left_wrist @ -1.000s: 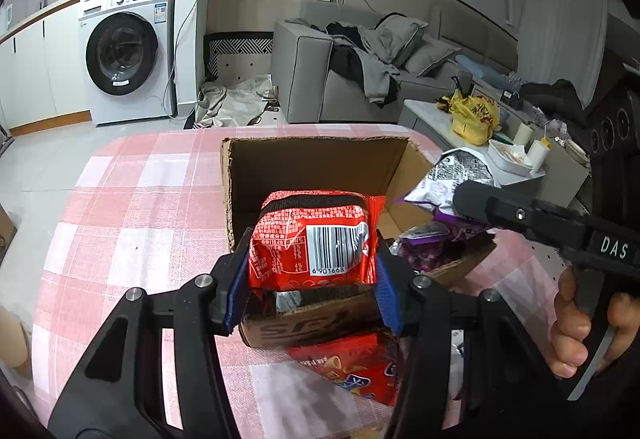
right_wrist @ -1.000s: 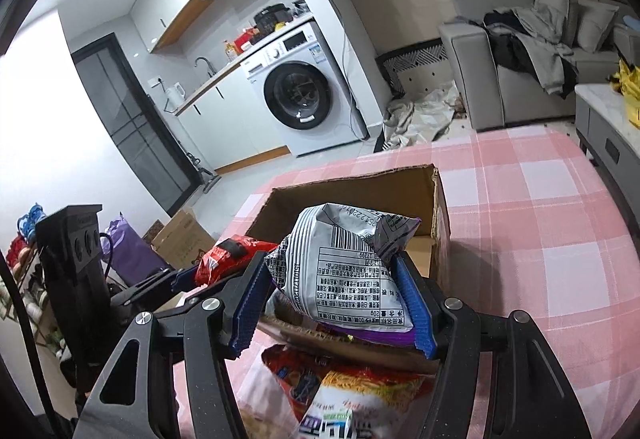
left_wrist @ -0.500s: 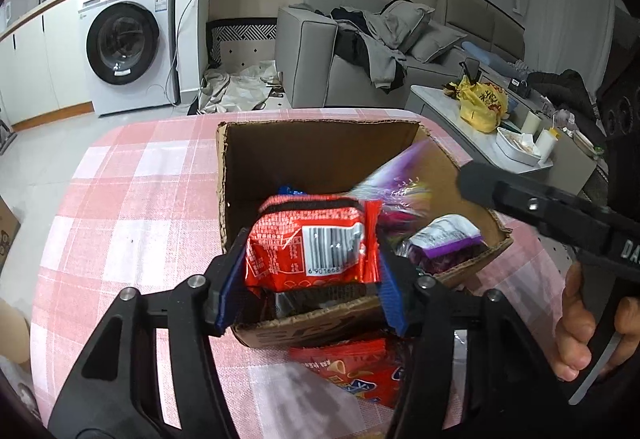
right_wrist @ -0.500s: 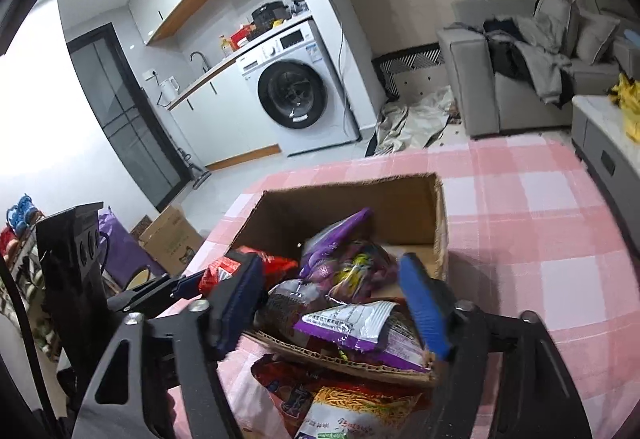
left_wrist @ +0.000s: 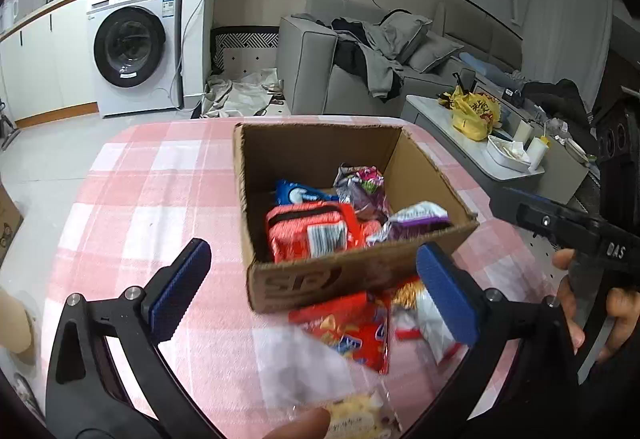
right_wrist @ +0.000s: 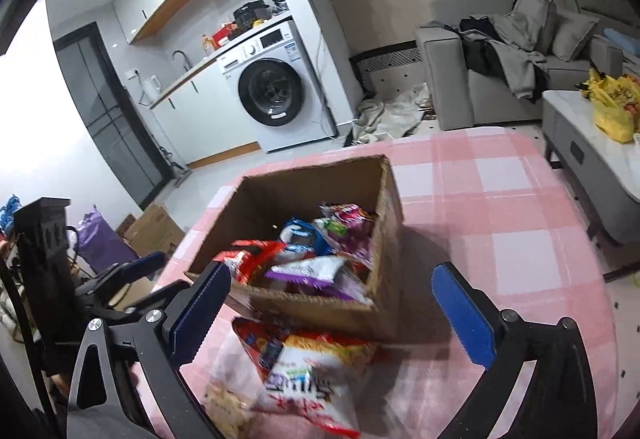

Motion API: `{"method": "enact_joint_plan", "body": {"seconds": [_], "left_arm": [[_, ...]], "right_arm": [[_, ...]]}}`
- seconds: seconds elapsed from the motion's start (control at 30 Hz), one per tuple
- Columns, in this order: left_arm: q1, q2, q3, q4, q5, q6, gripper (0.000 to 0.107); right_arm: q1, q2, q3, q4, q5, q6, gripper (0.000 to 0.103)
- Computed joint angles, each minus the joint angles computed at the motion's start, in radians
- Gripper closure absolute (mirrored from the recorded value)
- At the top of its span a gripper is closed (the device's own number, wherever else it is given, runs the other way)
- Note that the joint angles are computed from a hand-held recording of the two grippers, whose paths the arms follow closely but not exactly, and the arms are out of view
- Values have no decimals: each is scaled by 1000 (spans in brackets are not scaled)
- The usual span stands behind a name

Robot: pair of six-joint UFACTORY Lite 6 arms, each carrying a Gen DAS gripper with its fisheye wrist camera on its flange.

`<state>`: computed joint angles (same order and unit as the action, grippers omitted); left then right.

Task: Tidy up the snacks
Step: 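Move both open tools back to the remaining snacks beside the box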

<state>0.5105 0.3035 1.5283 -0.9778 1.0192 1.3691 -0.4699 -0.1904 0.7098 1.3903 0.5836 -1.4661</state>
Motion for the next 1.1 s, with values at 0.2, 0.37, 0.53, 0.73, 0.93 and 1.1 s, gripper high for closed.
{"method": "enact_joint_plan", "body": {"seconds": [0.2,0.37,0.53,0.73,0.93,1.1], "left_arm": [[96,-83,-112,-6,24,77,4],[174,-122,-194,-6,41,141,4],[242,-152,-267,-2,54,212,4],[282,-182,-354,16,44,265,4],[277,-214,-428,38,15,296,5],[265,-246,-488,58,-14,312,4]], "right_arm": [[-52,-67,-82,-28,39,3,0],[-42,-115,-155,-37,23,-2,0],[-49,-155,-233,-12,25,-55,0],[-33,-148,-283,73,-1,-170,0],[15,-66,-278,97,-51,-205,0],[58,-5,-254,138,-76,-218,0]]}}
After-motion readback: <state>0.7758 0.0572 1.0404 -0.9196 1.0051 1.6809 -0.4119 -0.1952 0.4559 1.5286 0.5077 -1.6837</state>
